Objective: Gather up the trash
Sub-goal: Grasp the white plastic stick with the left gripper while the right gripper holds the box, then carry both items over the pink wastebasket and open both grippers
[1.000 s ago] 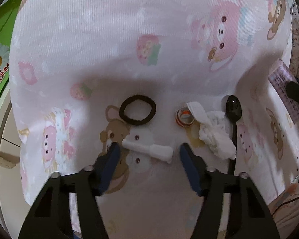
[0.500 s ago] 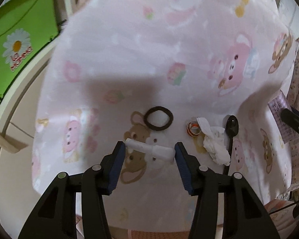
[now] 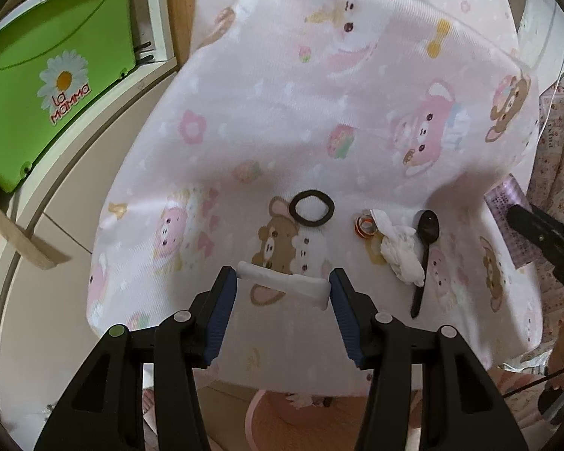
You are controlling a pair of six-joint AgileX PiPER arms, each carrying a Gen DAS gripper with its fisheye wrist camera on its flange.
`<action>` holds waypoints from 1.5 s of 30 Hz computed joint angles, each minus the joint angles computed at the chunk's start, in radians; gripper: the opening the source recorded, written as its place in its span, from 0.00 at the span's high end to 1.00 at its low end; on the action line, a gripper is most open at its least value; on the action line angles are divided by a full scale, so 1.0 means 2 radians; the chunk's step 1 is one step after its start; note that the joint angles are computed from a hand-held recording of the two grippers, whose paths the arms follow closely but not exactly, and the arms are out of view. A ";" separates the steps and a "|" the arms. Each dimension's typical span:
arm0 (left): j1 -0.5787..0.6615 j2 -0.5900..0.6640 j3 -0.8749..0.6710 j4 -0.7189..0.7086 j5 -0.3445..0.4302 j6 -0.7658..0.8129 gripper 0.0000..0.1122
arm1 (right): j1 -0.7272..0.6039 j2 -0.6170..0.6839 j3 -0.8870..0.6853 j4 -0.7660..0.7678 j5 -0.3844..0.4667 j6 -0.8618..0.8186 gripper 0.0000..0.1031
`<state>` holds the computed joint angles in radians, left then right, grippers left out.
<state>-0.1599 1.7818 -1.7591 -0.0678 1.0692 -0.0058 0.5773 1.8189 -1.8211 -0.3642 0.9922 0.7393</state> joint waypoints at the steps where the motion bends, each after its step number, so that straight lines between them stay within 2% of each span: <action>1: 0.003 -0.009 0.013 -0.003 -0.004 0.002 0.56 | 0.006 -0.003 0.003 -0.007 0.002 0.008 0.47; 6: -0.010 -0.051 0.073 -0.006 -0.014 -0.036 0.56 | 0.031 -0.022 0.025 -0.029 -0.002 0.040 0.47; 8: -0.019 -0.074 0.109 0.014 -0.028 -0.050 0.56 | 0.045 -0.034 0.042 -0.037 -0.006 0.059 0.47; 11: 0.000 -0.110 0.153 -0.031 -0.028 -0.035 0.56 | 0.069 -0.048 0.060 -0.043 -0.008 0.083 0.47; 16: -0.011 -0.156 0.192 0.012 -0.046 -0.053 0.56 | 0.129 -0.071 0.080 -0.085 0.001 0.110 0.47; 19: -0.004 -0.167 0.198 -0.002 -0.039 -0.035 0.56 | 0.143 -0.090 0.094 -0.039 -0.023 0.097 0.47; 20: -0.003 -0.165 0.197 0.000 -0.030 -0.035 0.56 | 0.143 -0.097 0.100 -0.007 -0.039 0.089 0.47; 21: 0.000 -0.162 0.197 -0.004 -0.025 -0.031 0.56 | 0.147 -0.096 0.094 0.005 -0.037 0.084 0.47; 25: 0.010 -0.136 0.195 0.000 0.008 -0.038 0.56 | 0.186 -0.087 0.082 -0.025 -0.017 0.107 0.47; 29: 0.032 -0.118 0.202 -0.038 0.023 -0.012 0.56 | 0.195 -0.071 0.095 0.009 -0.021 0.101 0.47; 32: 0.034 -0.108 0.206 -0.044 0.029 -0.008 0.56 | 0.190 -0.053 0.105 0.026 -0.011 0.094 0.47; 37: 0.028 -0.085 0.205 -0.058 0.044 -0.008 0.56 | 0.151 -0.055 0.141 0.113 -0.032 0.061 0.47; 41: 0.020 -0.066 0.215 -0.064 0.056 -0.007 0.56 | 0.163 -0.023 0.124 0.097 0.007 0.048 0.47; 45: 0.009 -0.042 0.230 -0.056 0.049 -0.020 0.56 | 0.163 0.001 0.124 0.124 0.011 0.030 0.46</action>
